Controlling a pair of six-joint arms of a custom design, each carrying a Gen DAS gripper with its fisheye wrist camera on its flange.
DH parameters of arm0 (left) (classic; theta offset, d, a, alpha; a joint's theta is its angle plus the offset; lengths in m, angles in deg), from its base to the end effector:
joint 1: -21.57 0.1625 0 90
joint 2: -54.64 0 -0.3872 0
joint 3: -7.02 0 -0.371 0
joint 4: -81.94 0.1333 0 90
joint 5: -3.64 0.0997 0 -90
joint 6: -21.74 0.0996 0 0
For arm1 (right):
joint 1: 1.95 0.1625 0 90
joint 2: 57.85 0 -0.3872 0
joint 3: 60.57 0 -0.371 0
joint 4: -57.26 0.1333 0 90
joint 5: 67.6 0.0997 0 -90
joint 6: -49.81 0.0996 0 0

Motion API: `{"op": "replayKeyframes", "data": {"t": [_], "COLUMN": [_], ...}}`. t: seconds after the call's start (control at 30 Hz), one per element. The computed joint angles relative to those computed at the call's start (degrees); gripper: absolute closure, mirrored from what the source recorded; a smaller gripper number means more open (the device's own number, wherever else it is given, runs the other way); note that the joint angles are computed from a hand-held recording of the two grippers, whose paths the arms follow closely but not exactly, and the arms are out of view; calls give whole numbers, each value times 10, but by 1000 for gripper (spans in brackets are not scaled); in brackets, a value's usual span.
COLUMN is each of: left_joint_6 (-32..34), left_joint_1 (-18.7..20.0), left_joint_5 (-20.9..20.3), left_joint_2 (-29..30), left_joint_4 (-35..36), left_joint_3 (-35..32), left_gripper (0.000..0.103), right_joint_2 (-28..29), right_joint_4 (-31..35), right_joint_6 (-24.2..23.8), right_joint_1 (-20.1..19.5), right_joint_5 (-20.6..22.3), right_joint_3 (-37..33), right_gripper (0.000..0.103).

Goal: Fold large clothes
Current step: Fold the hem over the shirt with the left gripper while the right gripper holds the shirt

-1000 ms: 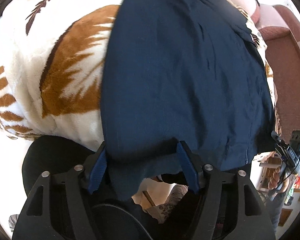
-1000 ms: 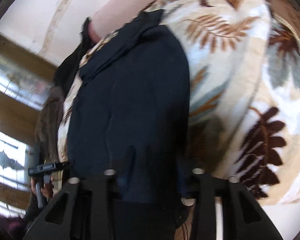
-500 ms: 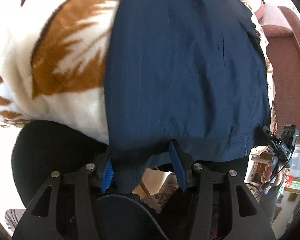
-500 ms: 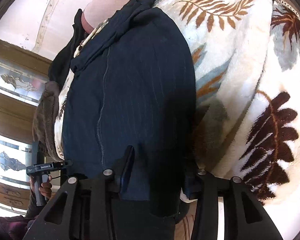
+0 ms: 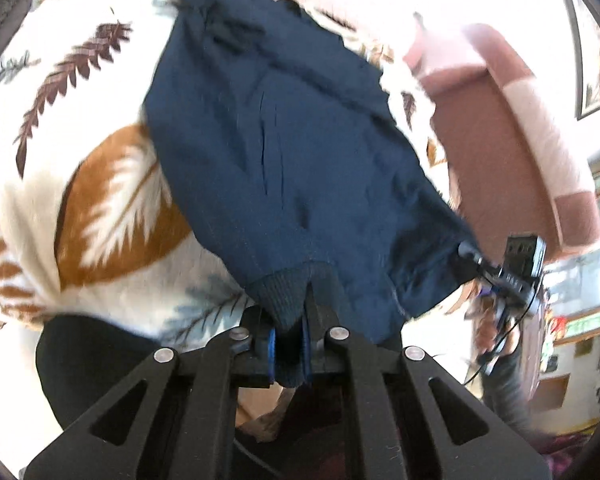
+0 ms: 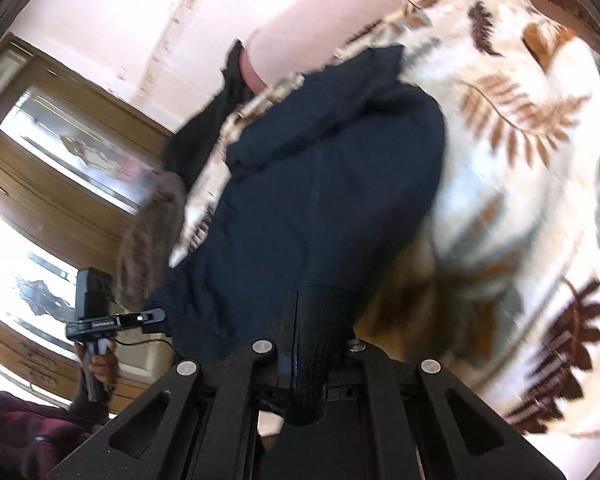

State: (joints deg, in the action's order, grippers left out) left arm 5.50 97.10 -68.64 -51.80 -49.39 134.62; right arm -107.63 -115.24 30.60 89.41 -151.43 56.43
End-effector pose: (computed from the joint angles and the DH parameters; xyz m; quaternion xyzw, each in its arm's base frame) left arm 0.0678 -0.3921 0.3453 -0.0420 0.9723 -0.2070 0.1004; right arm 0.1562 -0.5124 0.0468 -0.1837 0.9725 -0.1394 0.0321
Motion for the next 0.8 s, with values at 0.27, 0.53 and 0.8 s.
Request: {"op": "replayKeyframes", "data": {"t": [0.27, 0.53, 0.8], "left_joint_6": [14, 41, 44], "left_joint_1": [21, 46, 90], "left_joint_5": [7, 50, 80], "left_joint_2": [58, 170, 330], "left_joint_4": [-94, -211, -235], "left_joint_3": [-60, -161, -341], "left_gripper": [97, 100, 100], "right_joint_2": [19, 108, 250], "right_joint_4": [-30, -14, 65], "right_joint_6": [25, 67, 123], "right_joint_1": [16, 33, 42], "right_joint_5": [64, 90, 91], "right_joint_3": [-51, -208, -450], "right_gripper": [97, 98, 98]}}
